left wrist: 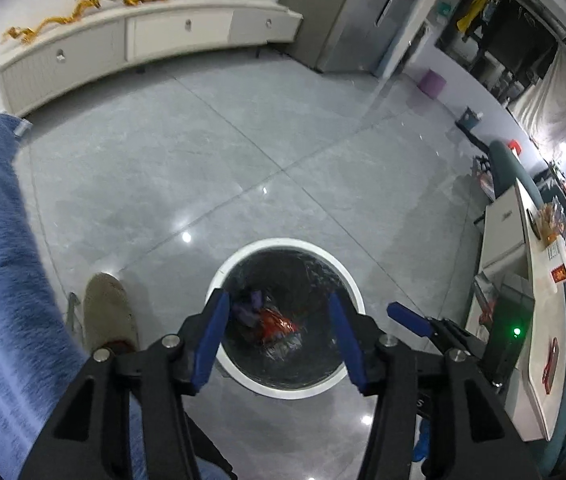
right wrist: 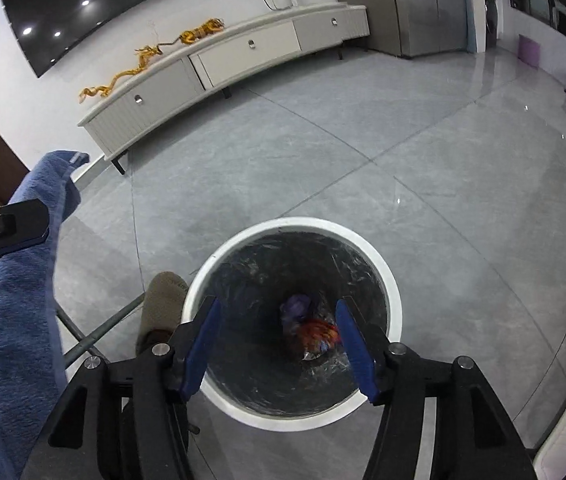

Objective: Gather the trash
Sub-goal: 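Carry both items over the bin and open both tools to drop them, then grasp the white plastic bag with the left tool while the right tool grasps the clear bag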

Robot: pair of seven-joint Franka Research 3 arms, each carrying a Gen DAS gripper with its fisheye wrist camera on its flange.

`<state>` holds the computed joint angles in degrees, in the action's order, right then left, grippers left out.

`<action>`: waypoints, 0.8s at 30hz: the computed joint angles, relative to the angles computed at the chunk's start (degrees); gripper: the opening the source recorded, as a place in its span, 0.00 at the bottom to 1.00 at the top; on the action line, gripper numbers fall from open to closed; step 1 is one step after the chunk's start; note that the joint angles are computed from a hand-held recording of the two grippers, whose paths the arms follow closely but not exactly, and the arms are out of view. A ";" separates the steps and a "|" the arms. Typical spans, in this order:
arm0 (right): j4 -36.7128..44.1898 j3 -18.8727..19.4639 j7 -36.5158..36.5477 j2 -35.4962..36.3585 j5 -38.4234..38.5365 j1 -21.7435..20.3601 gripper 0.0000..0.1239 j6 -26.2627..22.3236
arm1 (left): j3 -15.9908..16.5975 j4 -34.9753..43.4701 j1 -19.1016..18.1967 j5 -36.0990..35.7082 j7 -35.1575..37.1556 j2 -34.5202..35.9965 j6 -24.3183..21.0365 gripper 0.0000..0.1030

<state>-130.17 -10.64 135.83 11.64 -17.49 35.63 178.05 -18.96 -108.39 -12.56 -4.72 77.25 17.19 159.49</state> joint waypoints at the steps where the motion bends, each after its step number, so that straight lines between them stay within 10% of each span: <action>1: 0.16 -1.11 0.82 -0.66 -1.41 1.34 0.46 -0.48 | 0.77 -2.59 -0.36 0.79 -1.45 -2.20 2.38 0.49; 12: 5.74 -0.54 15.72 -7.00 -22.90 5.83 0.46 -3.66 | 7.02 -22.30 0.35 15.92 -16.05 -23.19 7.23 0.49; 24: 19.12 14.84 -1.15 -0.24 -9.58 1.61 0.46 -5.09 | 12.58 -43.71 10.76 22.72 -20.95 -47.60 5.90 0.50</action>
